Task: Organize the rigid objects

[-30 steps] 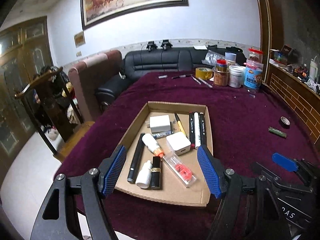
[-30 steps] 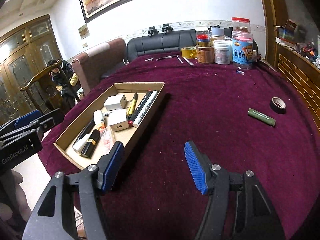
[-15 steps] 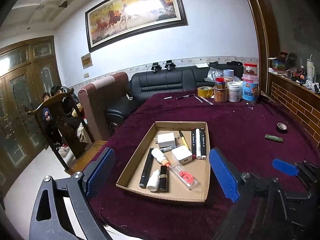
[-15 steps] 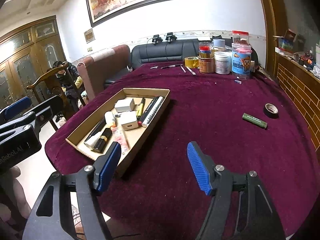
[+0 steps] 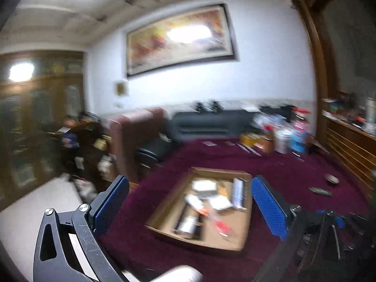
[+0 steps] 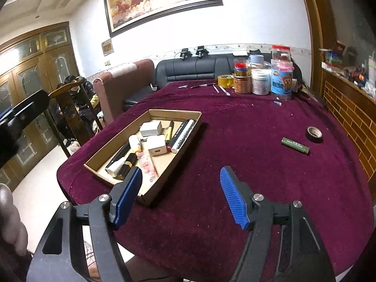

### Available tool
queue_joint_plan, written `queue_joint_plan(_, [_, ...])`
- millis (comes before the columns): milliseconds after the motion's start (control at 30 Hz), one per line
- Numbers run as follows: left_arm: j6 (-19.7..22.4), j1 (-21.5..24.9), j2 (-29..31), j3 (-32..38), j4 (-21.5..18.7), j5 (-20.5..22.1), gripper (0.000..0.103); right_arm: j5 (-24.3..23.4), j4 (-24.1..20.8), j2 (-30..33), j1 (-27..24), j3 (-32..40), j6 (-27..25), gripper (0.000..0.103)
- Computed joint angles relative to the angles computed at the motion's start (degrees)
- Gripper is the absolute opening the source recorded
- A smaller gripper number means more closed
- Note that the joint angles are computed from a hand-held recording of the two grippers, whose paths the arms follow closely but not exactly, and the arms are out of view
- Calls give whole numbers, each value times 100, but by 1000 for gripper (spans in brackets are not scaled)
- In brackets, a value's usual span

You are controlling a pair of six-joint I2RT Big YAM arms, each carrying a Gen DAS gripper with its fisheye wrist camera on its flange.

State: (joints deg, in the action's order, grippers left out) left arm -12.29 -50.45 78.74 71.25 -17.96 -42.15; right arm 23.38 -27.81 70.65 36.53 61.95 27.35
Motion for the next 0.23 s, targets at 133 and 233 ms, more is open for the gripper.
queue_joint_plan(133, [-416, 194, 590, 630, -1266, 706, 102, -123, -161, 59, -211, -13, 249, 69])
queue_joint_plan(233, [-771, 328, 908, 914, -1841, 954, 102, -179, -318, 86, -355, -20, 406, 69])
